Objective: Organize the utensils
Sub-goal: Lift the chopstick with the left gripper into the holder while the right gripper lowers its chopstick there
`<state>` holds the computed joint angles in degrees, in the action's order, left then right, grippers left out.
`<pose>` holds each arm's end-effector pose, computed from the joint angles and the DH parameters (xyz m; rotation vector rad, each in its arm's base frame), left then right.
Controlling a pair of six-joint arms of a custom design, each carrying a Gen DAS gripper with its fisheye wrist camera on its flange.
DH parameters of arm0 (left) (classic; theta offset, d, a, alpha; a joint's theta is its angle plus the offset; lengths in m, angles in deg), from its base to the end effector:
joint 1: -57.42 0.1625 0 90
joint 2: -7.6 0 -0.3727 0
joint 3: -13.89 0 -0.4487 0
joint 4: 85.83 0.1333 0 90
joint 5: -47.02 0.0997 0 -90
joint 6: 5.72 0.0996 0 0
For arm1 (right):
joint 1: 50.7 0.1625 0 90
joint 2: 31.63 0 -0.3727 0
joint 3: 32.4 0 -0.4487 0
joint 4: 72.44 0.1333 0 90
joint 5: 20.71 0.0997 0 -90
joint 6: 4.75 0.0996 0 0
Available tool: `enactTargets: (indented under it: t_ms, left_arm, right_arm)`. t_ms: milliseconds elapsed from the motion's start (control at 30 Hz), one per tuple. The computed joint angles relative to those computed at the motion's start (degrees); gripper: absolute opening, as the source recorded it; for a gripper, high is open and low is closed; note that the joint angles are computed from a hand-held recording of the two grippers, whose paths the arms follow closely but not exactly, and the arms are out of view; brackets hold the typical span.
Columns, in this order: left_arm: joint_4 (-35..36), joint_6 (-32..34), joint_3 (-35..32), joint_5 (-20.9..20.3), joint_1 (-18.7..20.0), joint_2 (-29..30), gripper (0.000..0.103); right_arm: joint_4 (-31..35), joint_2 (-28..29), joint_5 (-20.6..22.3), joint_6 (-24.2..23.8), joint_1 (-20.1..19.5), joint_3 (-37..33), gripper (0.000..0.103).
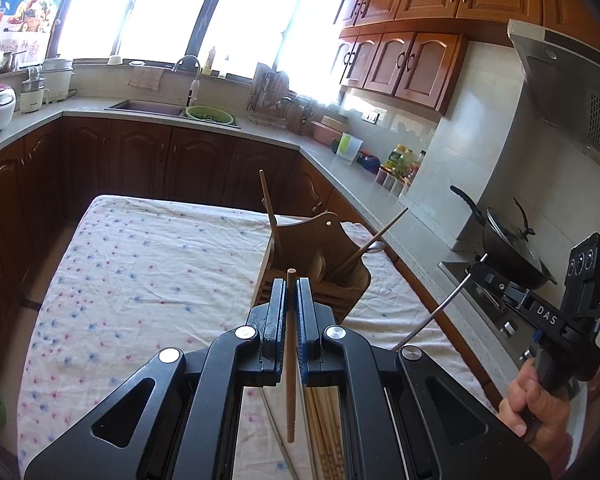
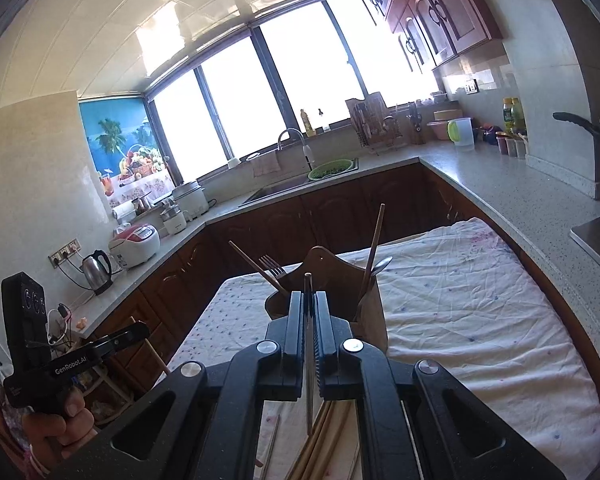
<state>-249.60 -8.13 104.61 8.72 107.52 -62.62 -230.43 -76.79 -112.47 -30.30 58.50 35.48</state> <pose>-0.2582 -0.6385 0.3991 0.2033 2.2831 -1.4312 0.3919 -0.7293 0.2542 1.0626 -2.6290 1.1781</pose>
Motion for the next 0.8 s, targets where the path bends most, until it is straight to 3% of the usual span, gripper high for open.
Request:
enactTargets:
  t_ms: [300,500,800]
  left_arm:
    - [-8.1,10.3,-8.8,-0.2,0.1,5.7,0.004]
    - [-14.6,18.7,-20.0,-1.5,0.9,12.9,0.004]
    - [-19.9,25.0,-35.2,-3.2,3.8,23.6,0.004]
  right_arm:
    - [-1.4,3.4,0.3,0.0,0.3,-6.0,0.004]
    - [-2.7,9.2,0.1,-0.5,1.1,-15.5,0.004]
    - [-2.2,19.4,-1.6,-2.4,1.6,-30.6,0.004]
